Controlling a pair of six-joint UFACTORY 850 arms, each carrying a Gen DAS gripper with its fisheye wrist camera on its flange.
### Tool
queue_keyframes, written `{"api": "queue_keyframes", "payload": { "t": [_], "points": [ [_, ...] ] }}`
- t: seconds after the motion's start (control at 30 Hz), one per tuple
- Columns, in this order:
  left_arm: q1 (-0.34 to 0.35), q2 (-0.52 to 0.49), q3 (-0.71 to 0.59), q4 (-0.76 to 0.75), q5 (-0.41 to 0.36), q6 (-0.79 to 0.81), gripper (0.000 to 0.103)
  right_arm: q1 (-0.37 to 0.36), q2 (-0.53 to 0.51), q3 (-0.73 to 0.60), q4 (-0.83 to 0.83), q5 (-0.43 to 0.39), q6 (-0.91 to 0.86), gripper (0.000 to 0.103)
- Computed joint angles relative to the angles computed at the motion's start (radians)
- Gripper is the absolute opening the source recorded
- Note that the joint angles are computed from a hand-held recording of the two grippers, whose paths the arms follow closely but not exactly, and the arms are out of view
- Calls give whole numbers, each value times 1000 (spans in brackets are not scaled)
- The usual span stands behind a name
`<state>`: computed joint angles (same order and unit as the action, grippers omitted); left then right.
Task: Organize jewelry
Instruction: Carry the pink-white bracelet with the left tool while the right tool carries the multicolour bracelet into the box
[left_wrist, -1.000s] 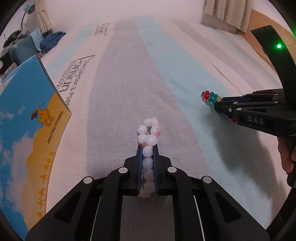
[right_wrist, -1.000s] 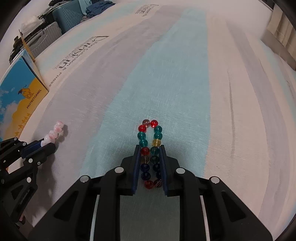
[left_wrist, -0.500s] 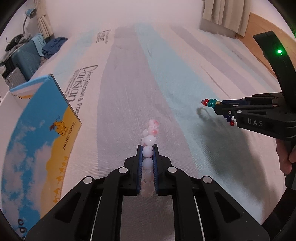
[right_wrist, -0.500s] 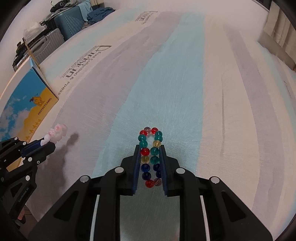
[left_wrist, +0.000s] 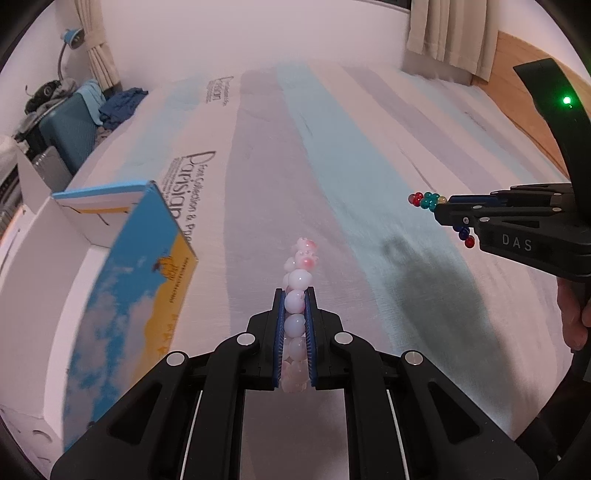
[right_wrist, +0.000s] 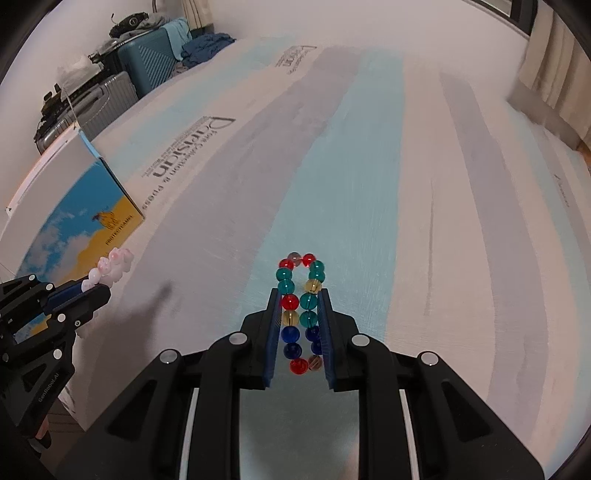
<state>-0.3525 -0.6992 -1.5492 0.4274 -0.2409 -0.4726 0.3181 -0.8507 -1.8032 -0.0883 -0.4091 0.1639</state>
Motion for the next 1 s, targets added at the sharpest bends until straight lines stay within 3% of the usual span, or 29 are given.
{"api": "queue_keyframes", "payload": {
  "t": [0.47,1.0],
  "points": [
    [39,152,134,218,16,-227,9,73,66,11,-89,12,96,18],
    [156,351,293,434,35,-428,9,208,43,-147,-152,-26,163,18]
  ]
}}
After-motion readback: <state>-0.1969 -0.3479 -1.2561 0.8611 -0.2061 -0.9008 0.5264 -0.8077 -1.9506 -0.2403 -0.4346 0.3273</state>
